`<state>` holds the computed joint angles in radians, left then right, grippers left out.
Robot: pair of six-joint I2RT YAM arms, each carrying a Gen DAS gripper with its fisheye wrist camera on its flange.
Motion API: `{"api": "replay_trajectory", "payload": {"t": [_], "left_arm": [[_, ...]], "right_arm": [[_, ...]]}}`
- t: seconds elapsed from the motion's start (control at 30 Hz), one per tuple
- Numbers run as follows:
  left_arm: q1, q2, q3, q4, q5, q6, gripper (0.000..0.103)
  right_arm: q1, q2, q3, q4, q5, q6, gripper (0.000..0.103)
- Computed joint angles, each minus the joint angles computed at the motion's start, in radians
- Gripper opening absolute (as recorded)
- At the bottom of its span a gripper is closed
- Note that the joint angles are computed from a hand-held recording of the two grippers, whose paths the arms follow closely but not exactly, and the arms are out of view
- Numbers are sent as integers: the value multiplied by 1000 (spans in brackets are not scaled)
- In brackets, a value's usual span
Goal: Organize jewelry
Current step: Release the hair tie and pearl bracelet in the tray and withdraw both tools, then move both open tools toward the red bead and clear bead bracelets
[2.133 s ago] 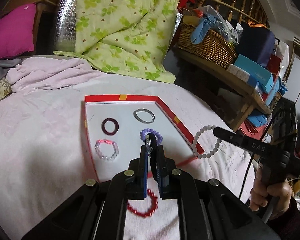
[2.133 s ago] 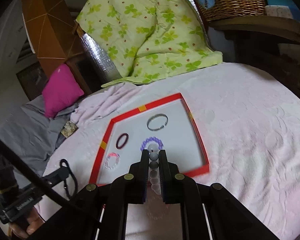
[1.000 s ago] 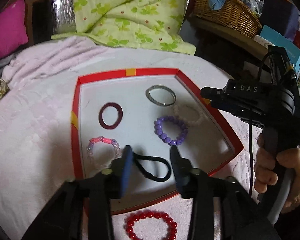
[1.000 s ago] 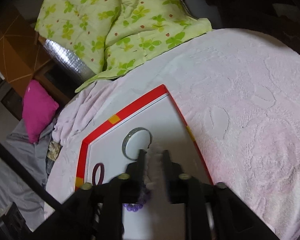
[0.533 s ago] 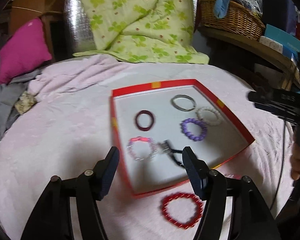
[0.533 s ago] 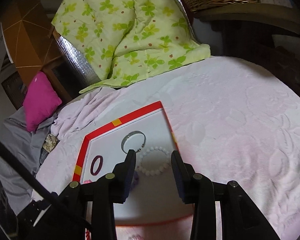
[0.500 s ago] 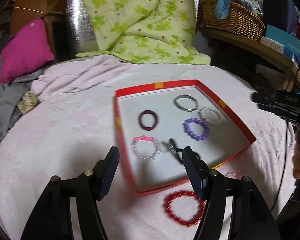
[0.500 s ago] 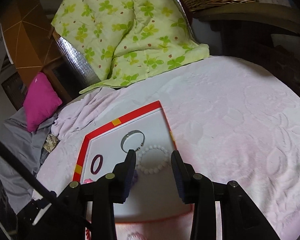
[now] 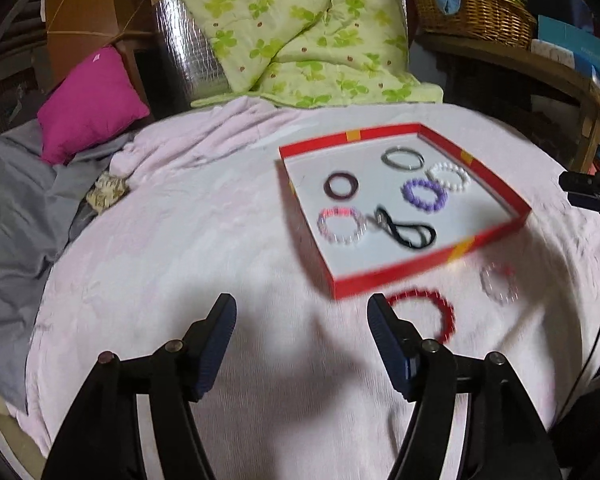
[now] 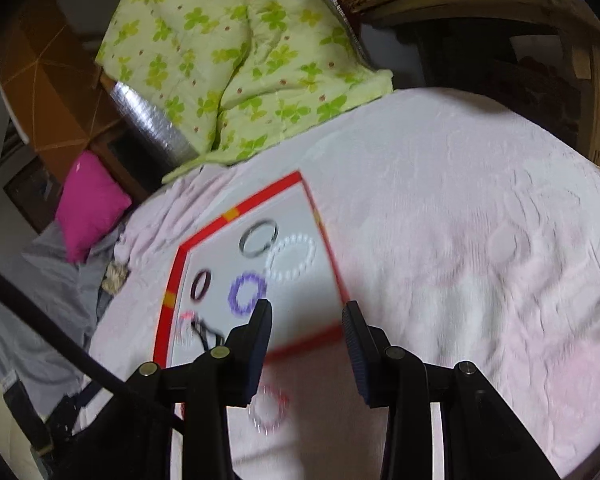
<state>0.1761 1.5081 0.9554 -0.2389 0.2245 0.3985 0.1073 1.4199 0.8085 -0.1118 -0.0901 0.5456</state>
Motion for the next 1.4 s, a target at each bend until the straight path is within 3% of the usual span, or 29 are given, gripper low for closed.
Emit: {"api": "replay_trajectory", "payload": {"t": [0.2, 0.43, 0.87, 1.4], "left_arm": [[25, -98, -104, -37, 25, 35, 69], [-46, -115, -162, 4, -62, 78, 69], [-111, -81, -139, 3, -108, 86, 69], [-116, -39, -131, 9, -158, 93, 69]], "right_arm": [[54, -46, -86, -20, -40, 20, 39], [122, 43, -65, -16, -48, 32, 39], [163, 143, 32, -64, -78, 30, 39], [147, 137, 22, -80, -91, 28, 39]]}}
